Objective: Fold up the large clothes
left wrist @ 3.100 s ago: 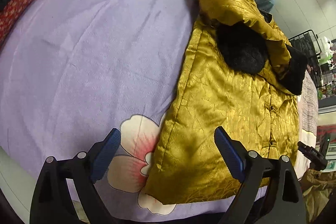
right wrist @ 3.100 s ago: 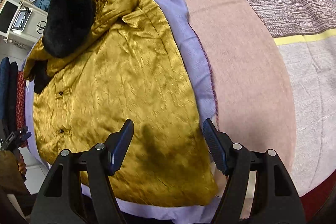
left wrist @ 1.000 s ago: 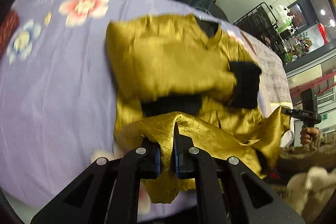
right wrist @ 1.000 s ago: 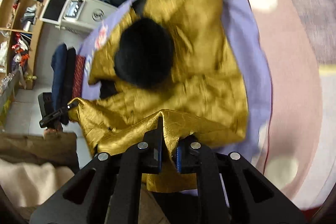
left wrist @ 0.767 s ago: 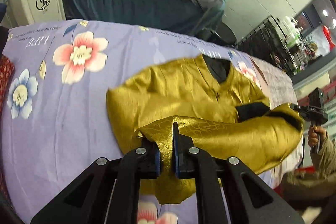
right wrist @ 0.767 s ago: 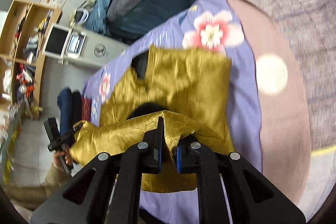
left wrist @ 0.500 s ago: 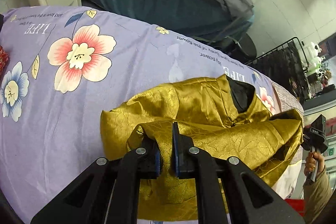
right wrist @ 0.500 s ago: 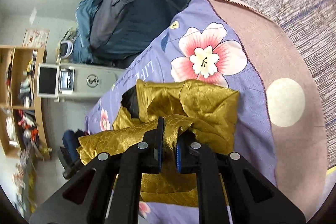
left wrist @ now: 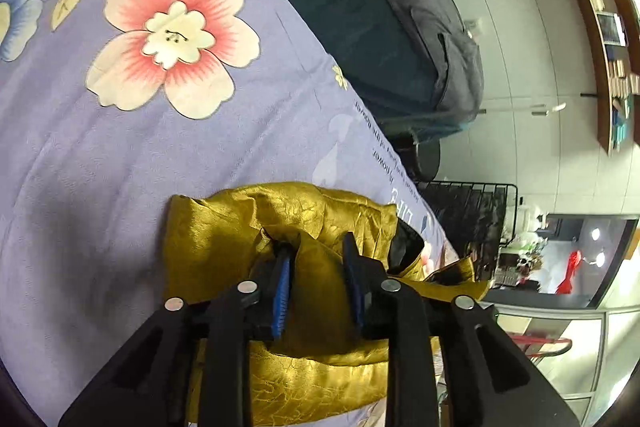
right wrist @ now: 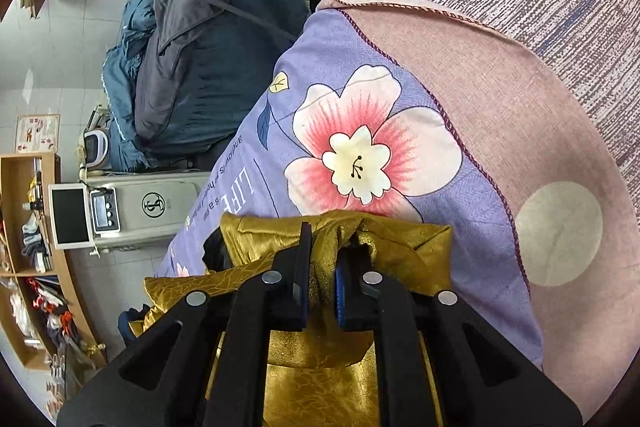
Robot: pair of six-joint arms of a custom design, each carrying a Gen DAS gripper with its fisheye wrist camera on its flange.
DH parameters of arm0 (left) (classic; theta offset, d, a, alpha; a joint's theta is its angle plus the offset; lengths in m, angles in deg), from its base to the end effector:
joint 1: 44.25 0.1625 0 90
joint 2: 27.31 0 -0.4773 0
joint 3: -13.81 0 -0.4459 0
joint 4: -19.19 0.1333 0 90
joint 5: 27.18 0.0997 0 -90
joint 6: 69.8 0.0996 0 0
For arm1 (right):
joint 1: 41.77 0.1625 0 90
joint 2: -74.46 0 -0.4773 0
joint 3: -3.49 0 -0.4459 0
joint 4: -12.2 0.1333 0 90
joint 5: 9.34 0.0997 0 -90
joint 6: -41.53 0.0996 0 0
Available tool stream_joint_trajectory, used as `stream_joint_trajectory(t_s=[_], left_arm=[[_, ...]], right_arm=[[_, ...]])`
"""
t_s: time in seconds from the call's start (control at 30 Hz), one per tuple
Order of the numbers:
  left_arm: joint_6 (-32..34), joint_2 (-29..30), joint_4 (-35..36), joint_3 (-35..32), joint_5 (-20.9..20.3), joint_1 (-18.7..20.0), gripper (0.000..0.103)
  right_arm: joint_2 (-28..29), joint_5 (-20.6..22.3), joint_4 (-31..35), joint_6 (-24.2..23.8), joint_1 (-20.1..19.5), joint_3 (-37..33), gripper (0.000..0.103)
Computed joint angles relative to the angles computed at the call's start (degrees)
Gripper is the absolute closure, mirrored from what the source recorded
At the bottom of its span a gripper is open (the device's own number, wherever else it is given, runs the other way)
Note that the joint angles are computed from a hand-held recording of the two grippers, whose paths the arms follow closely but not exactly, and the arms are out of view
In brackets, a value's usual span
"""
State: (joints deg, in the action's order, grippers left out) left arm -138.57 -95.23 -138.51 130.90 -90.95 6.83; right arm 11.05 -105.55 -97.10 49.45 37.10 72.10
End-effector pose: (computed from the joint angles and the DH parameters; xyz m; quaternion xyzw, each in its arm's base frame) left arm -0.2351 -0.5735 0.2144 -0.2829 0.9194 -0.2733 0.0055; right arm -0.0301 -0.7875 0.4772 -0.1705 -0.9762 0.1210 0.0572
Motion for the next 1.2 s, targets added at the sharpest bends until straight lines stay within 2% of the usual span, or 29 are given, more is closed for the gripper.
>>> stream_joint_trajectory(t_s=[0.03, 0.07, 0.1, 0.17, 0.23, 0.27, 0.3, 0.33, 0.37, 0.4, 0.43, 0.47, 0.53, 0.6, 0.63, 0.73, 0.83, 0.9, 1.0, 1.07, 1.13, 1.2], left_arm=[[0.26, -0.73, 2.44, -0.22, 0.63, -0.28, 0.075], [0.16, -1.34, 5.58, -0.58, 2.27, -0.87, 0.068], [-1.05, -1.92, 9.01, -0.96, 5.13, -1.8, 0.045], [-5.72, -4.65, 13.5, 0.45, 14.75, -4.5, 0.021], [-10.12, -7.32, 11.32, 3.13, 18.33, -5.66, 0.02], [-11.81, -8.39, 11.87, 3.72, 18.16, -5.78, 0.02], [-13.17, -8.94, 14.55, 3.31, 18.05, -6.0, 0.02], [-13.81, -8.93, 19.63, 2.16, 18.43, -6.74, 0.02], [-13.63, -8.3, 24.42, 0.65, 18.95, -7.53, 0.02], [-12.53, -6.98, 29.54, -1.3, 19.43, -8.56, 0.02], [-11.1, -4.89, 35.16, -3.75, 19.82, -9.81, 0.02], [-9.65, -2.77, 39.71, -5.78, 20.3, -10.93, 0.02], [-6.06, 1.98, 46.0, -9.36, 21.41, -13.38, 0.02], [-2.46, 5.87, 48.19, -10.89, 22.15, -16.16, 0.019], [-0.31, 7.87, 47.88, -11.45, 22.41, -17.41, 0.018], [5.39, 14.09, 43.88, -12.76, 21.81, -21.42, 0.016], [8.67, 18.75, 40.89, -14.01, 20.17, -22.76, 0.016], [9.45, 21.54, 41.67, -15.21, 19.21, -23.16, 0.016], [6.2, 23.53, 46.43, -16.46, 20.78, -22.73, 0.016], [1.9, 23.56, 49.8, -17.25, 22.49, -21.26, 0.016], [0.52, 23.51, 50.56, -18.12, 22.32, -19.12, 0.013], [1.85, 24.13, 50.72, -19.66, 20.61, -16.12, 0.006]], right_arm=[[0.23, 0.23, 0.14, 0.51, -0.1, -0.21, 0.093], [0.29, 0.24, 0.12, 1.0, -0.18, -0.23, 0.093], [0.33, -0.09, -0.06, 1.55, -0.22, -0.22, 0.093], [0.17, -0.11, -0.11, 3.31, -0.59, -0.19, 0.092], [-0.23, 1.93, -0.25, 4.78, -1.4, 0.14, 0.09], [-0.37, 2.53, -0.32, 5.06, -1.62, 0.23, 0.088], [-0.58, 3.15, -0.39, 5.15, -1.76, 0.34, 0.081], [-0.88, 3.56, -0.81, 5.1, -1.77, 0.5, 0.068], [-1.53, 3.57, -2.3, 5.03, -1.6, 1.22, 0.058], [-2.5, 3.33, -4.9, 4.66, -1.35, 2.45, 0.041], [-3.43, 2.85, -7.54, 4.02, -1.05, 3.65, 0.03], [-4.35, 1.37, -10.0, 2.71, -0.5, 4.62, 0.027], [-5.23, -1.98, -10.56, -0.89, 0.73, 4.88, 0.025], [-6.68, -5.35, -10.41, -8.77, 2.81, 6.32, 0.025], [-7.4, -7.27, -10.52, -12.51, 3.82, 7.48, 0.025], [-11.58, -14.18, -10.87, -28.05, 8.0, 15.71, 0.025], [-16.06, -18.35, -13.08, -38.72, 10.61, 25.53, 0.025], [-18.52, -19.84, -15.79, -43.72, 11.65, 31.35, 0.025], [-19.78, -20.32, -17.38, -45.63, 12.09, 35.05, 0.025], [-19.64, -20.89, -17.36, -44.27, 12.1, 36.48, 0.025], [-18.47, -21.62, -17.53, -42.88, 12.06, 36.15, 0.025], [-16.49, -23.63, -19.08, -42.96, 12.11, 35.52, 0.023]])
